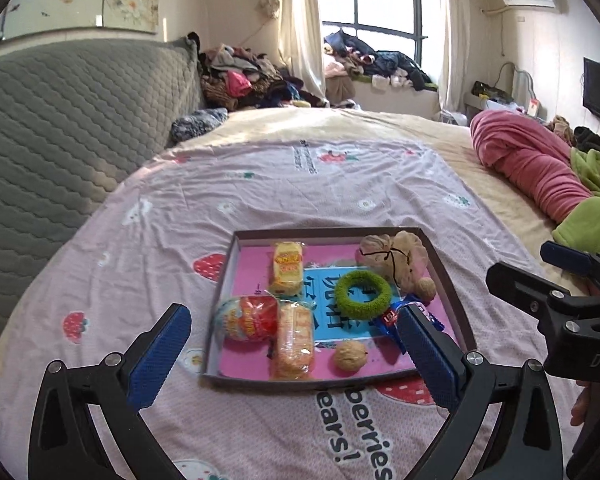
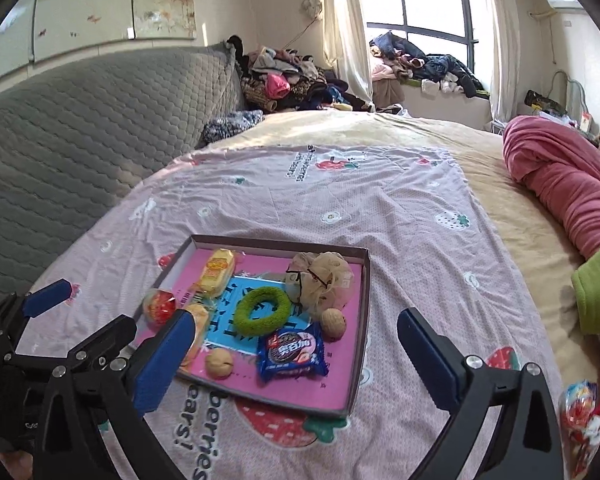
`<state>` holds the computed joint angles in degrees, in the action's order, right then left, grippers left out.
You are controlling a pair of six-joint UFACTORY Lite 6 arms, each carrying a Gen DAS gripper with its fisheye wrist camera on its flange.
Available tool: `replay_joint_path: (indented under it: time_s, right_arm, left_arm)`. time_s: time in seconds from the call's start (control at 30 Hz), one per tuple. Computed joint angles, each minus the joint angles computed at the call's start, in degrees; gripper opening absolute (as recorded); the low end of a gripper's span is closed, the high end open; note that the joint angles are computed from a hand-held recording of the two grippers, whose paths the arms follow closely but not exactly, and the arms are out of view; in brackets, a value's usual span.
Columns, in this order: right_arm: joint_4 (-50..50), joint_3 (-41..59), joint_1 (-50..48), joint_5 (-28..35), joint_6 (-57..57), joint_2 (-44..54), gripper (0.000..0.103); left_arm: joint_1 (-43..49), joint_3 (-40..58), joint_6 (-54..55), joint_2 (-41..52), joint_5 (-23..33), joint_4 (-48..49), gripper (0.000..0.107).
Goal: Organize objects
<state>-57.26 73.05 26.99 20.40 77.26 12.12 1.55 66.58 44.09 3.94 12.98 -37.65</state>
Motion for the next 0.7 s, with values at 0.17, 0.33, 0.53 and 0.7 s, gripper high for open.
replay_joint_path:
  time_s: [0.17,0.33,0.53,0.7]
  right_arm:
    - [-3.50,-3.67,3.62,3.56,4.28,-4.72,0.102]
    - [-5.40,-6.60,7.91,7.62,7.78,-9.22,0.102]
    - [-5.83,-8.58,14.07,14.07,10.12,-12.27,0.102]
    - [-8.45,-12.23,19.60,18.71,16.32,-14.90,0.102]
  left_arm:
    - [4.35,-3.46,6.96,-5.23,4.00,-7.29,0.103]
    - [7.59,-6.63,5.68,-10.18,5.77,-5.75,0.103]
    - [11.60,-11.46,14.30,-16.66,9.39,-11.83,0.103]
    - [14.86,-16.47,20.60,-22.37,13.30,-15.47,0.103]
